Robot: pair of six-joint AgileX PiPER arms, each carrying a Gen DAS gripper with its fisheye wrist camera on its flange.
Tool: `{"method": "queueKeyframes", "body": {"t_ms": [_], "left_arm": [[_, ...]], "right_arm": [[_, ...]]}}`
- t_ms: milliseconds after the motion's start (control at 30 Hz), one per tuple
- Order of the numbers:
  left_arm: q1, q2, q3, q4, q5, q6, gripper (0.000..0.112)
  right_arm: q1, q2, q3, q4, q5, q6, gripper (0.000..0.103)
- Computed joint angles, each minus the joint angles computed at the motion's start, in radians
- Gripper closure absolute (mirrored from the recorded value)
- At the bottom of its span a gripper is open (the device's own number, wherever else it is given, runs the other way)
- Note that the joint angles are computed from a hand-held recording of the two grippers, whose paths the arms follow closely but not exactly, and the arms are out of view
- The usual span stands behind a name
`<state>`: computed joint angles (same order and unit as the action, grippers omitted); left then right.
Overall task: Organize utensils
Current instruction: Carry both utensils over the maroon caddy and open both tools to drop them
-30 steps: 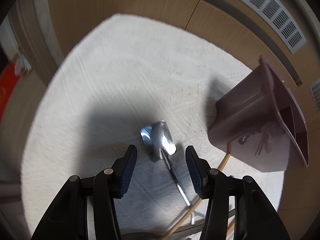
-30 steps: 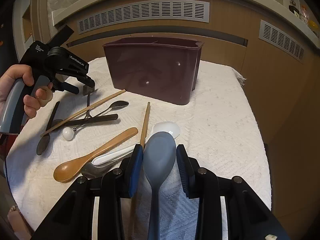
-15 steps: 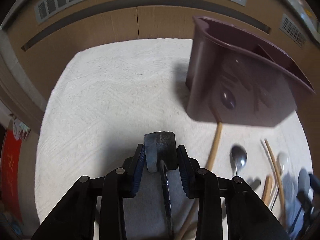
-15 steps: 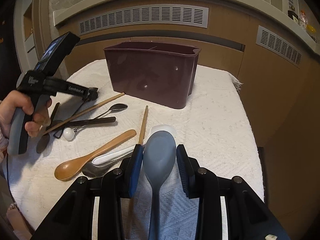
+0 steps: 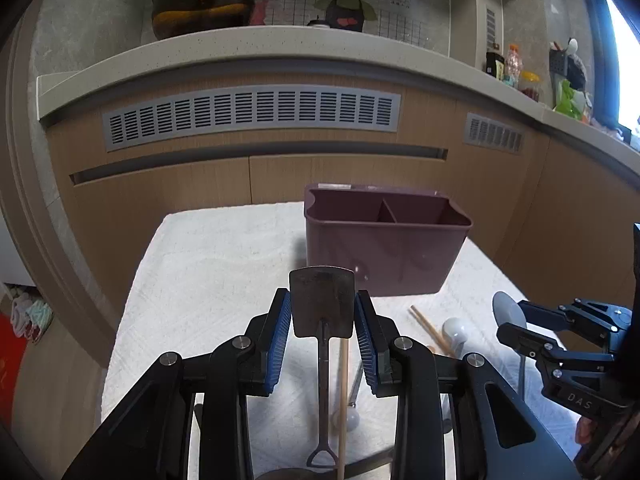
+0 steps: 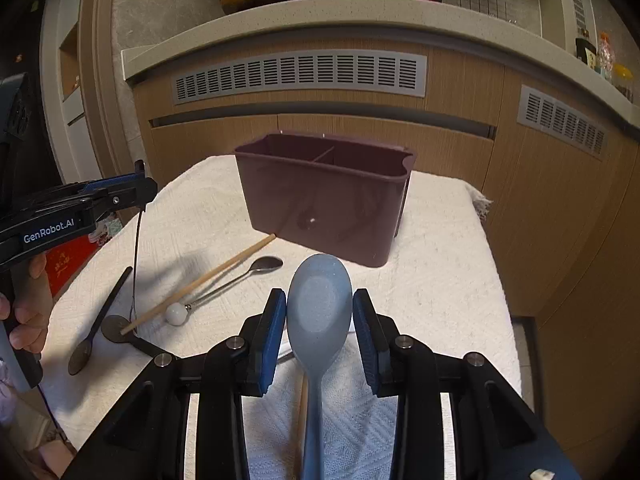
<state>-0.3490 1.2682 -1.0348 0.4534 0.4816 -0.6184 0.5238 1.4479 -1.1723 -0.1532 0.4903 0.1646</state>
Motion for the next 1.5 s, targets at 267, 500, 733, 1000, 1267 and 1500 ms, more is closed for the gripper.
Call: {"method": "queueKeyframes", "body": {"t_ms": [267, 500, 733, 1000, 1267, 1500], "left_arm": [[0.03, -0.039, -0.179, -0.228, 0.01, 0.243, 0.079], [0.126, 0.179, -0.593, -0.509, 0.004, 0.537, 0.079], [0.192, 0.382, -0.76, -0.67, -0.05, 0.62, 0.079], [0.179, 0.528, -0.776, -0.669, -0.122, 0.602, 0.079], [0.178, 0.57, -0.747, -0.659, -0.071, 0.578, 0.061], [0.175, 0.398, -0.519, -0.479, -0.046, 0.376, 0.036]], "right_arm": [[-0.059, 0.024, -0.214, 0.094, 0.029, -0.114, 0.072], [-0.129, 0.244, -0.733, 0.162, 0.079, -0.212, 0.072], [-0.151, 0.388, -0.916, 0.199, 0.188, -0.237, 0.072], [-0.161, 0.414, -0.842, 0.213, 0.206, -0.258, 0.072], [-0.132, 0.409, -0.73, 0.188, 0.184, -0.268, 0.053], [-0.118, 0.265, -0.481, 0.087, 0.046, -0.135, 0.002]]}}
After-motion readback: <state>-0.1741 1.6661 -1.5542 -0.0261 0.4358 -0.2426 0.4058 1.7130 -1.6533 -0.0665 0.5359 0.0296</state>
